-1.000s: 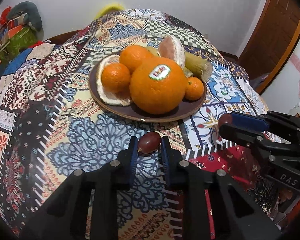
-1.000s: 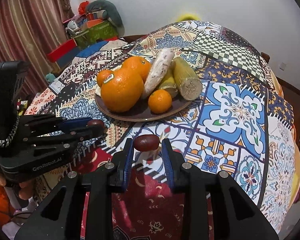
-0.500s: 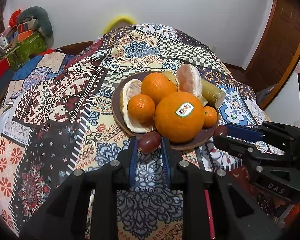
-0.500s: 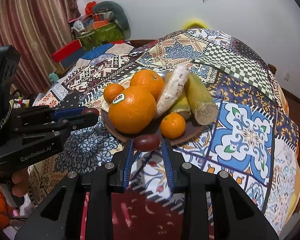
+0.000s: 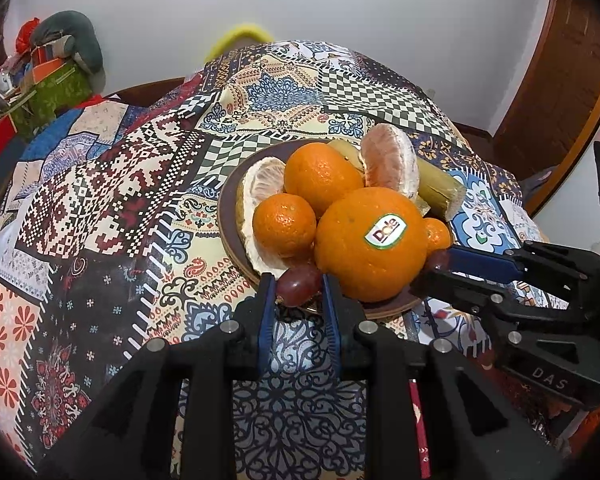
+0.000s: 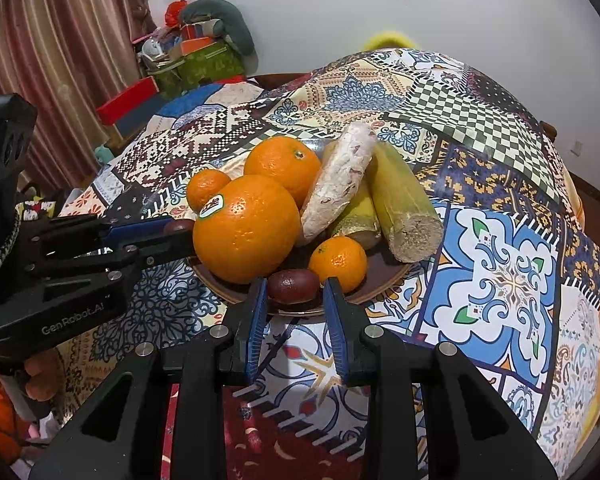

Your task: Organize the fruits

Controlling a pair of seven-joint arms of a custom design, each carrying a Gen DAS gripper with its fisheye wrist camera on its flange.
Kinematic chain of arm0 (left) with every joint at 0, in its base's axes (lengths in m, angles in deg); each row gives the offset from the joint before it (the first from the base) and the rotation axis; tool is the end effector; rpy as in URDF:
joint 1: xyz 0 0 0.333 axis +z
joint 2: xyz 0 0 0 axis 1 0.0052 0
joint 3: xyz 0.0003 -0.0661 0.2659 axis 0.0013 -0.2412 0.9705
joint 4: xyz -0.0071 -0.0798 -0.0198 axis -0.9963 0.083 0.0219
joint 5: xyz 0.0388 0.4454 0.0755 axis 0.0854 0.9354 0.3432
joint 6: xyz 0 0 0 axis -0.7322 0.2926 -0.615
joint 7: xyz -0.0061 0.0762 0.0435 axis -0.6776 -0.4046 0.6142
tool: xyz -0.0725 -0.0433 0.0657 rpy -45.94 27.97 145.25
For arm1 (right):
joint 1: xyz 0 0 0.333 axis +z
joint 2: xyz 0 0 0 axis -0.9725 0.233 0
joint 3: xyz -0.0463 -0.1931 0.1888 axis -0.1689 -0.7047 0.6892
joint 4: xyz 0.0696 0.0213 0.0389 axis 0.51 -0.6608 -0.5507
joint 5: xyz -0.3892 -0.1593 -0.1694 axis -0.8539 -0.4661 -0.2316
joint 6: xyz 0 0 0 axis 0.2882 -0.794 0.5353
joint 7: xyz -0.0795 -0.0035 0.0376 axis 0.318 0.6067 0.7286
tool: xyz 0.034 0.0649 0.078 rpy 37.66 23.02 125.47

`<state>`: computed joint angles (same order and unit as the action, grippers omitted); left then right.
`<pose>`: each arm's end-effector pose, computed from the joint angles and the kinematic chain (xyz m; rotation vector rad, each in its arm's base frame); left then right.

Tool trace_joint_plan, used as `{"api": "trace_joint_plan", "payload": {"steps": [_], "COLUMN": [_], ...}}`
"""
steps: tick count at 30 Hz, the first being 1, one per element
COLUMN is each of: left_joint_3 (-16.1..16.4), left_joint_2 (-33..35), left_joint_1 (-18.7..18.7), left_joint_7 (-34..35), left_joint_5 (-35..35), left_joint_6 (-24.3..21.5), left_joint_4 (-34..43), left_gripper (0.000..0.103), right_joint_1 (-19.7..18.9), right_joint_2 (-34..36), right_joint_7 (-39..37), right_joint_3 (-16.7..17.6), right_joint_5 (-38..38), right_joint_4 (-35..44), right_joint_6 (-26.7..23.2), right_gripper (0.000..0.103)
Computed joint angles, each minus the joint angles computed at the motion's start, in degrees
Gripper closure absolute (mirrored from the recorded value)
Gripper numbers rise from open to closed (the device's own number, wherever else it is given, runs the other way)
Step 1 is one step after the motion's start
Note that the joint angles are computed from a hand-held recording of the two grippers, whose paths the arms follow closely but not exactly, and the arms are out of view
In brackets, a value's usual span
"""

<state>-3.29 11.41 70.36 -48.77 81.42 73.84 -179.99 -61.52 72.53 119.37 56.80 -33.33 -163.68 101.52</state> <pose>0.6532 -0.3509 0.3315 -1.9942 1.7363 -0.6938 0.7029 0.2703 0.3516 -2.2445 1.0279 -0.1183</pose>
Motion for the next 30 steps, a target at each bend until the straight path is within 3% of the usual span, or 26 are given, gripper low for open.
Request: {"api": "trace_joint_plan", "payload": {"steps": [9, 14, 18, 26, 30], "left_joint_3": [-0.32, -0.42, -0.04, 1.11, 0.1], "left_joint_2": [0.74, 0.53, -0.62, -8.77, -13.4], "left_joint_1": [0.15, 0.08, -0.43, -2.28, -2.44], "left_joint_7": [0.79, 1.08, 0.07, -10.62, -16.4], "left_joint_5": [-1.09, -1.66, -0.49, 8.5, 14.97], "left_joint_6": [-1.16, -0.94, -1.08, -2.39, -4.06], "left_joint_4": [0.75, 0.45, -0.4, -6.63, -9.26], "left_gripper": [0.08, 0.08, 0.08, 0.08, 0.08], "right_joint_1": [0.39, 0.64, 0.4, -0.81, -1.77], "right_joint_2": [0.23, 0.27, -0.76, -6.65, -11.95], "right_joint_7": [0.29, 1.61, 1.2, -2.33, -6.43], "right_joint_3": [-0.29, -0.58, -0.35, 0.61, 1.35], "right_joint_5": [-0.83, -1.68, -1.39, 3.61, 9.98], "right_joint_4": [0.15, 0.18, -1.06, -6.31, -10.43], "right_joint_6": [0.56, 0.54, 1.17, 5.06, 8.83], "right_gripper": [0.075, 0.065, 0.065, 0.065, 0.065]}}
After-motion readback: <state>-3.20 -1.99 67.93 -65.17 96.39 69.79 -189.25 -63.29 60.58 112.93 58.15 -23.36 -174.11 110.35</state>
